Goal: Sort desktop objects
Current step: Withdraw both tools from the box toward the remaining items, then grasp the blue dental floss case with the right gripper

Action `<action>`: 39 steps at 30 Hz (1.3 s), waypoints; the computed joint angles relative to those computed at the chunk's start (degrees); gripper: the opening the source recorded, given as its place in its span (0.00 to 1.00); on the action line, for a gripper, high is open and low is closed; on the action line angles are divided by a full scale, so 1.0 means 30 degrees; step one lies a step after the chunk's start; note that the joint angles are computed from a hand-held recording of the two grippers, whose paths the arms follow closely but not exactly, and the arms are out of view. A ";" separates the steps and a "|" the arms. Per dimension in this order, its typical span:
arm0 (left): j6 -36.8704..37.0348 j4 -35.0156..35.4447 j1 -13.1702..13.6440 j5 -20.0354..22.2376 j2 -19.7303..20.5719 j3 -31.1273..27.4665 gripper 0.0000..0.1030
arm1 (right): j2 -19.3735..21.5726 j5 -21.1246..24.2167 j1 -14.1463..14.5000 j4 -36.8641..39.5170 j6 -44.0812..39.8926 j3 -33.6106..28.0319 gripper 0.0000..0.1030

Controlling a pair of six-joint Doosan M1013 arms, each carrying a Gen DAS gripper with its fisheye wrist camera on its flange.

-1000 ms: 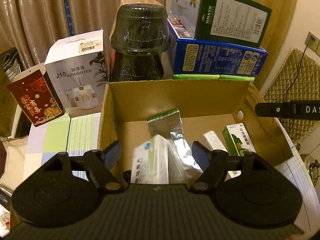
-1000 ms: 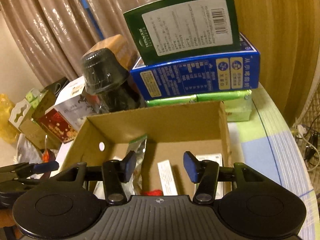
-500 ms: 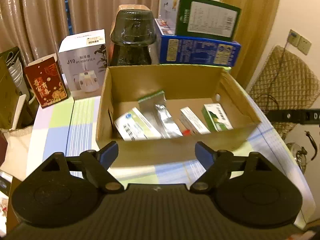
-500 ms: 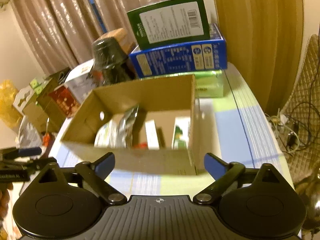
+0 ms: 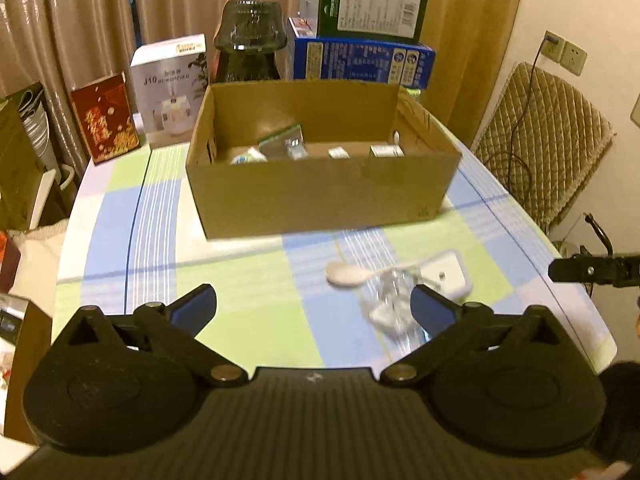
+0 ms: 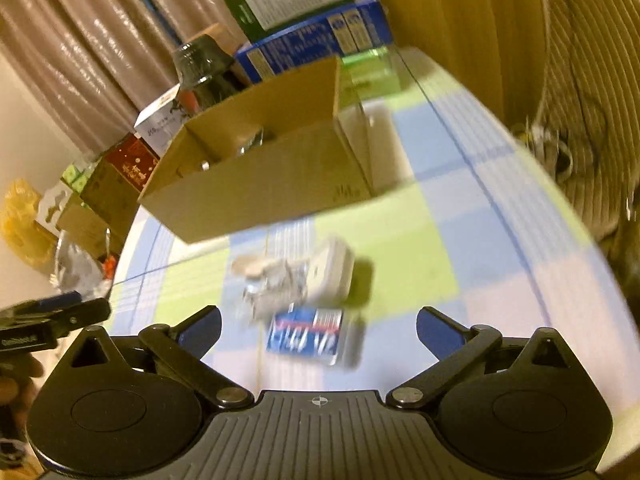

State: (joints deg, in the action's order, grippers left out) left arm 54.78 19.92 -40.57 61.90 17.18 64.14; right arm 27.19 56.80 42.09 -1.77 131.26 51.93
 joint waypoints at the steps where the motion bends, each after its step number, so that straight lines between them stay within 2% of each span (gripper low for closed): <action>1: -0.0264 0.0085 -0.0102 0.0003 -0.0116 0.0230 0.99 | -0.0157 -0.0070 0.0069 0.0006 0.0184 0.0310 0.98; 11: -0.3171 0.1433 -0.0895 0.0065 -0.0515 0.1702 0.99 | -0.0407 -0.0227 0.0679 -0.0464 0.0340 0.1574 0.98; 23: -0.4491 0.1845 -0.0273 -0.1303 0.0147 0.2595 0.99 | 0.1178 -0.0278 0.1104 -0.1876 0.1642 0.0698 0.98; 28: -0.4547 0.2423 -0.0110 -0.1404 0.0307 0.2993 0.99 | 0.1911 -0.0300 0.1316 -0.2979 0.1656 -0.0010 0.98; 32: -0.3442 0.1893 0.0046 -0.1037 0.0598 0.2919 0.99 | 0.2592 0.0280 0.1556 -0.3858 0.1363 -0.0793 0.98; 37: -0.2603 0.1884 0.0173 -0.1458 0.0616 0.3028 0.99 | 0.3223 0.1088 0.1610 -0.4290 0.0962 -0.1530 0.98; 39: -0.2250 0.1581 0.0222 -0.1414 0.0661 0.3026 0.99 | 0.3412 0.1370 0.1609 -0.4384 0.0732 -0.1784 0.92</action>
